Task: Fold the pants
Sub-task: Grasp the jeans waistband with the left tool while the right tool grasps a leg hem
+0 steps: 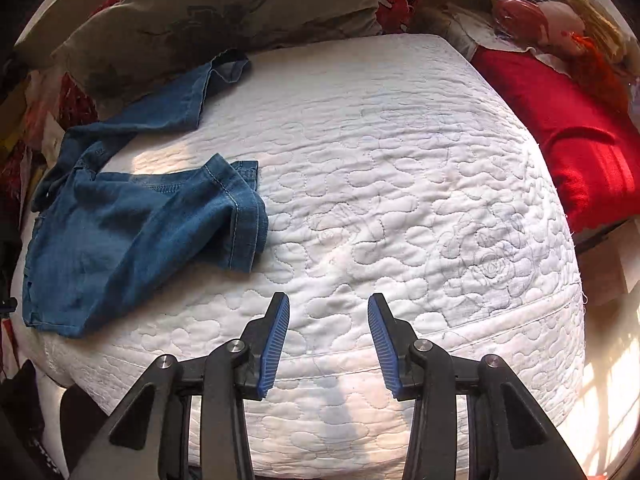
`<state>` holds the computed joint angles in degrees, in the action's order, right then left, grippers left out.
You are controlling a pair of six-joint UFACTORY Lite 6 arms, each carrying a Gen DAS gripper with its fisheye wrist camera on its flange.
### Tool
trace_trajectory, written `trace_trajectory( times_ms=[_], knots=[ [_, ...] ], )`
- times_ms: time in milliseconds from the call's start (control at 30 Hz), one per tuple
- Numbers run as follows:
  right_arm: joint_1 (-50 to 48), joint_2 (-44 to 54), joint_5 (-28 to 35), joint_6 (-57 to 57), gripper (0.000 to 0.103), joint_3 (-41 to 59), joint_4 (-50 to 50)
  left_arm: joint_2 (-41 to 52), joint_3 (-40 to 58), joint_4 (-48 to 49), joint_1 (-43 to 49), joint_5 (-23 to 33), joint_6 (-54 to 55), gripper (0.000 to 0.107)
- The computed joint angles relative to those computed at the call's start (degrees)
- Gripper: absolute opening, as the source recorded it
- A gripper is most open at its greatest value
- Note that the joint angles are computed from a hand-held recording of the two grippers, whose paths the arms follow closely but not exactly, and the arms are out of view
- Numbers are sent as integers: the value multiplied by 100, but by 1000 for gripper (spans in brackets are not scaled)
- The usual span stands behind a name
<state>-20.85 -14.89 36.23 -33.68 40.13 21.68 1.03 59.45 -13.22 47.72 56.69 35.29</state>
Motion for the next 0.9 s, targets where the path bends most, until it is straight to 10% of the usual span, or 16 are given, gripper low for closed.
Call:
trace_trajectory(
  times_ms=[267,633,667,733,900],
  knots=[
    [721,1401,518,509,61,1323,1567,2483,2447,-452,-425,175,-711,65],
    [2387,3462,72,3457,63,3306,-1398,3234,2165,343,-1316,-604,-1281,65],
    [2454,3576,120,3378,60,3380,-1499,3084,1965,416,-1291,-606,-1260,65],
    [2532,3504,140,2734,9,3244,-1309,3019,1823,528,-1305,-594,-1319,65],
    [2479,1586,-20,1530,7,1621,-928,2553,1026,780,-1299,-763,-1435,61]
  ],
)
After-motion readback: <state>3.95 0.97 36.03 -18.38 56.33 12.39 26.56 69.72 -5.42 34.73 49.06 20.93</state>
